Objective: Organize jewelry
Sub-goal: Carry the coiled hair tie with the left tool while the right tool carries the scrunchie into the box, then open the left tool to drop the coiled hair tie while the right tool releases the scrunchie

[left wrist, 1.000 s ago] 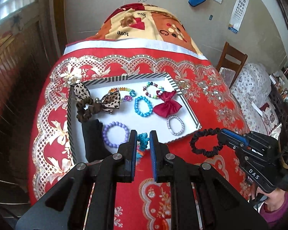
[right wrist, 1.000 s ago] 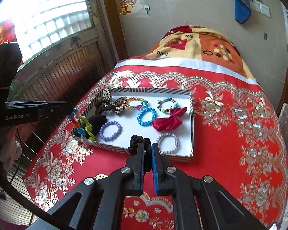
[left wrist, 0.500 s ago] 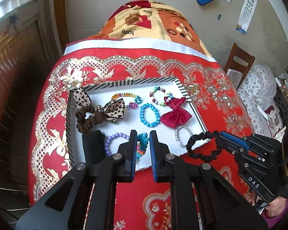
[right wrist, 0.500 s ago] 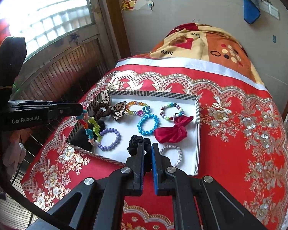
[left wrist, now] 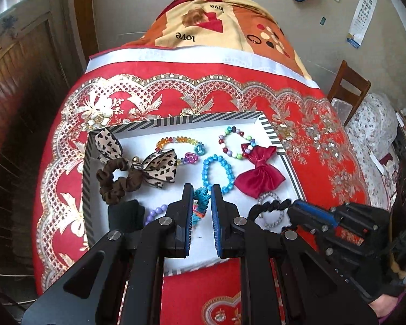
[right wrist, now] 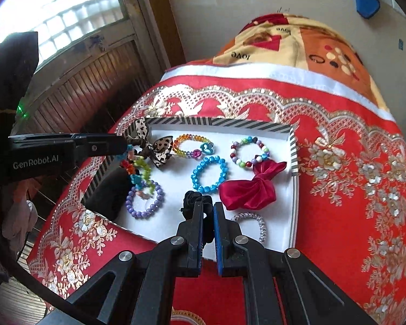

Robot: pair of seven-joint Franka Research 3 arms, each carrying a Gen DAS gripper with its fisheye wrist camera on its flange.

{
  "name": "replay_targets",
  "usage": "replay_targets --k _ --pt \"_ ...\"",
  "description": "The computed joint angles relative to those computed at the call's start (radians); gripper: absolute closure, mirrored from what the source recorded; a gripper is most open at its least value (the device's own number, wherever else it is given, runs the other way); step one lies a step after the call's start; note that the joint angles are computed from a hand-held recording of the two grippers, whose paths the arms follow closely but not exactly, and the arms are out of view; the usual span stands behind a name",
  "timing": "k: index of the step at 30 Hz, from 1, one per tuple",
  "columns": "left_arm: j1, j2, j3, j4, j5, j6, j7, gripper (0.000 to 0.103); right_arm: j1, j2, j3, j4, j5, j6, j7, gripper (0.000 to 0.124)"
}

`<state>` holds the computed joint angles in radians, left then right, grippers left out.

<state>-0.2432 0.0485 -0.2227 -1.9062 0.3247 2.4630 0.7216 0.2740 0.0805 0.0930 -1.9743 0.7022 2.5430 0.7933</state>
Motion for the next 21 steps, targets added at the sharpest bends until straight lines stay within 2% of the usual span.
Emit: replay_targets --k 5,8,21 --pt "0.004 0.059 0.007 0.050 -0.010 0.008 -0.001 0.091 0.001 0.054 0.006 0.045 -0.015 -0.031 0.022 0.118" --pt "0.000 0.093 0.017 0.074 0.026 -0.009 -0.028 0.091 0.000 0.089 0.013 0.075 -0.021 -0.056 0.034 0.118" --pt "0.027 0.126 0.038 0.041 0.015 -0.033 -0.082 0.091 0.008 0.199 0.021 0.162 -0.129 -0.105 0.126 0.118"
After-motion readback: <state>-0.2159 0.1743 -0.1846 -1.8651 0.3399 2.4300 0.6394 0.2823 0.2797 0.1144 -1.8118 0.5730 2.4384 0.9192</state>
